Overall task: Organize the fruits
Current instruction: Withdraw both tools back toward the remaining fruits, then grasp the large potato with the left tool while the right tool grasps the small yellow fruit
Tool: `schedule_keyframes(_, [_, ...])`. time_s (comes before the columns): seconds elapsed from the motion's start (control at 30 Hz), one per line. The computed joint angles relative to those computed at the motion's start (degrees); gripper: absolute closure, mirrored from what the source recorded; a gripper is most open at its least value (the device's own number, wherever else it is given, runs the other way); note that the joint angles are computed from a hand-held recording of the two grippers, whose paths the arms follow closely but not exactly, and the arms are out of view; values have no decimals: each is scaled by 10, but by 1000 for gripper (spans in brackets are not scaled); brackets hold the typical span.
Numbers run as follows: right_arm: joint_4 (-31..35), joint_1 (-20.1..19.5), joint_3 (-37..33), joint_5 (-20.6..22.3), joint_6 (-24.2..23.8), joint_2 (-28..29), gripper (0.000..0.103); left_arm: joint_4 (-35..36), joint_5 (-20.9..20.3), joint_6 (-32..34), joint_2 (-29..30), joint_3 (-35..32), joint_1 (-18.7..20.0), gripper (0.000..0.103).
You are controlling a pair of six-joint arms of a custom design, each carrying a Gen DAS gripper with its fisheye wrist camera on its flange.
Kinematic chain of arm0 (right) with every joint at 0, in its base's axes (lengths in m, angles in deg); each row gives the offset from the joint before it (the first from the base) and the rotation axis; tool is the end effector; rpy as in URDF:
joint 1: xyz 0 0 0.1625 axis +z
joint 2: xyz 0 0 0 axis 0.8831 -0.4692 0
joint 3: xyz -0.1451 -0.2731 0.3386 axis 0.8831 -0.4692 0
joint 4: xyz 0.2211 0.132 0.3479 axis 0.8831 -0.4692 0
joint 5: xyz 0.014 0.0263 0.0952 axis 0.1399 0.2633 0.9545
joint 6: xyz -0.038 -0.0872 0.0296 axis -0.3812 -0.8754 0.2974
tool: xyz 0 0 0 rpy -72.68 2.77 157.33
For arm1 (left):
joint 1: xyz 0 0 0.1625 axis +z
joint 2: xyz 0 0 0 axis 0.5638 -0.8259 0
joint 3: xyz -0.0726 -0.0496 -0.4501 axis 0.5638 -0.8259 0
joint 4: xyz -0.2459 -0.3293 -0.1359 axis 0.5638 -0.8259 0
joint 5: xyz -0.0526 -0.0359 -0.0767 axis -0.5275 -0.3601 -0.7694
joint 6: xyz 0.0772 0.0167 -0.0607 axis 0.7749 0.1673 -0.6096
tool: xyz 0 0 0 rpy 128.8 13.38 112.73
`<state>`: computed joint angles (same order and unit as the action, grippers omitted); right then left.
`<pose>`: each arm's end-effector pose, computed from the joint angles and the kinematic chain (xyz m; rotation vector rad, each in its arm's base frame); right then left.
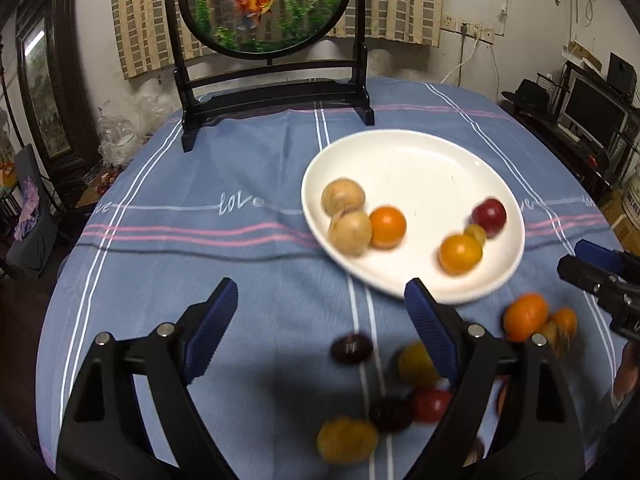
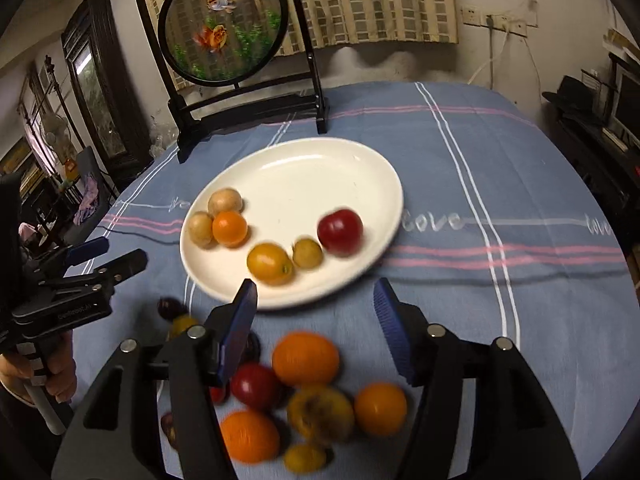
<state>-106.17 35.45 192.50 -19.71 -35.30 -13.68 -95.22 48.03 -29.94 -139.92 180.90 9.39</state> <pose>0.1818 -0.5656 0.1992 0.7725 -2.5518 0.7406 -0.2278 -0.5275 0.1714 0.2000 2.1212 -0.9290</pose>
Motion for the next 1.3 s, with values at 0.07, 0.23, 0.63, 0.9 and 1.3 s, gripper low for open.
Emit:
schedule_keyframes(0.07, [-4, -6, 21, -2, 2, -12, 42, 20, -3, -21, -10, 17, -10, 16])
schedule_keyframes(0.23, [-12, -20, 66, 2, 17, -38, 42, 54, -12, -69, -30, 55, -36, 14])
schedule_keyframes(0.63, [-28, -57, 146, 25, 27, -94, 39, 117, -38, -153, -57, 109, -59, 14])
schedule_keyframes(0.9, [-41, -63, 165, 14, 14, -100, 39, 99, -60, -163, -54, 120, -46, 14])
schedule_keyframes(1.3, [-48, -58, 168, 3, 0, -92, 39, 82, -75, -123, -30, 97, -18, 23])
